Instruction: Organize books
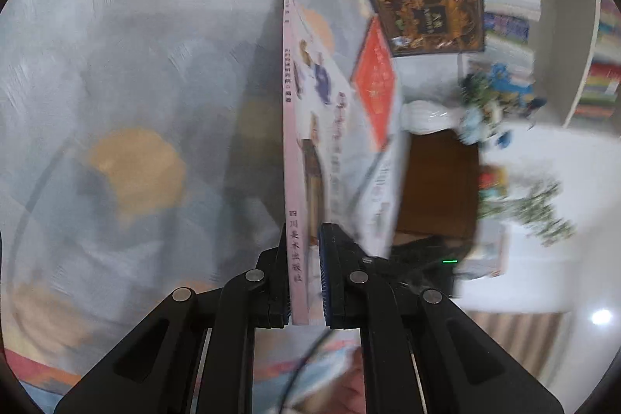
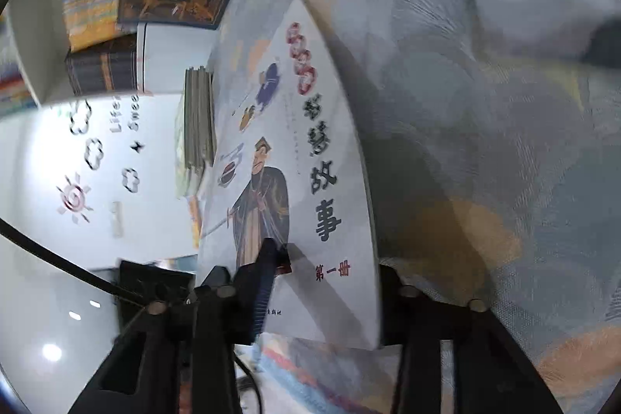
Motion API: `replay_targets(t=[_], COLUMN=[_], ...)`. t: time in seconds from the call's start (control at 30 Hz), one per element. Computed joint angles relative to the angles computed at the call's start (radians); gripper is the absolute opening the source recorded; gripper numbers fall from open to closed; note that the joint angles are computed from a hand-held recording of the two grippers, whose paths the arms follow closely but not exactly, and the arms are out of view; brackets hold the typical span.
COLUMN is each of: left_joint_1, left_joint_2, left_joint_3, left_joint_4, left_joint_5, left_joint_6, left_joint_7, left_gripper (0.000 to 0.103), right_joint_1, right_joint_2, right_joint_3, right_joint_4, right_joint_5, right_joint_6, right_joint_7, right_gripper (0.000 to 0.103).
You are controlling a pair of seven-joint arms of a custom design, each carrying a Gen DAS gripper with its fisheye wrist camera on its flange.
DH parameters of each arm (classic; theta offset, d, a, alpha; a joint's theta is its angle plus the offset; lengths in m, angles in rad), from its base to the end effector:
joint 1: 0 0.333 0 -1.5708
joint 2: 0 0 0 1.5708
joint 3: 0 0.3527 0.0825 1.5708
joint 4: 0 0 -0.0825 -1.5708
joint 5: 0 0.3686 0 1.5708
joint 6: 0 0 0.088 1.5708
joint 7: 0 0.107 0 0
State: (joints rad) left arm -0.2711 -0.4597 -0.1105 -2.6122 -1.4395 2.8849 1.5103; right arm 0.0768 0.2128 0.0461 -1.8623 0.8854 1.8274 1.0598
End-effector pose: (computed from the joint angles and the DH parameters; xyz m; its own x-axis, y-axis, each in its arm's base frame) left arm 0.3727 -0.0912 0.4910 0.4838 -0.3089 0.8189 -0.5815 -0.8127 0.0370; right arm 0.5793 0.1330 0.4559 0.2029 -0.6208 -0.7572 -0.9652 -0.2570 -0.0480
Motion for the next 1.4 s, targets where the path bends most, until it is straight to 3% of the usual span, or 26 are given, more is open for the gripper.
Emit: replay_targets(t=[0.07, 0.2, 0.37, 0.53, 0.63, 0.8, 0.97, 1.13, 1.27, 1.4], left_joint_1=[0.086, 0.229, 0.231, 0.129, 0.110, 0.136, 0.202, 0.250, 0.262, 0.272], left_joint_2=[-0.022, -0.064, -0.107, -0.166, -0.211, -0.269, -0.261, -0.189, -0.082, -0.013], left_joint_3=[-0.051, -0.134, -0.108, 0.041, 0.106, 0.199, 0.307, 0.407, 0.477, 0.517], left_joint_4=[-0.017, 0.015, 0.050, 0.028, 0.018, 0.024, 0.067, 0.120, 0.170, 0.199], left_joint_5=[0.340, 0.762, 0.987, 1.003, 1.010, 1.028, 1.044, 1.002, 0.926, 0.821], left_joint_6=[-0.053, -0.177, -0.234, -0.207, -0.203, -0.195, -0.210, -0.229, -0.238, -0.247], left_joint_7=[-0.218, -0.391, -0.378, -0.308, -0.264, -0.179, -0.052, 0.085, 0.195, 0.281], left_gripper=[0.008, 0.009, 0.009, 0.011, 0.012, 0.012, 0.012, 0.013, 0.013, 0.013], right_joint_1=[0.031, 0.091, 0.163, 0.219, 0.263, 0.340, 0.418, 0.496, 0.564, 0.588], right_joint_2=[-0.051, -0.132, -0.241, -0.302, -0.319, -0.268, -0.136, 0.045, 0.186, 0.262], right_joint_3=[0.010, 0.024, 0.036, 0.039, 0.057, 0.095, 0.153, 0.177, 0.157, 0.154], right_joint_4=[-0.032, -0.093, -0.177, -0.203, -0.200, -0.110, 0.047, 0.249, 0.437, 0.548], right_joint_5=[-0.059, -0.150, -0.210, -0.211, -0.225, -0.224, -0.305, -0.499, -0.662, -0.724], right_joint_6=[0.078, 0.214, 0.384, 0.457, 0.522, 0.589, 0.664, 0.662, 0.590, 0.541], right_joint_7=[-0.050, -0.109, -0.175, -0.173, -0.139, -0.070, 0.031, 0.226, 0.406, 0.487], right_gripper=[0.035, 0.034, 0.034, 0.034, 0.034, 0.035, 0.036, 0.036, 0.036, 0.037])
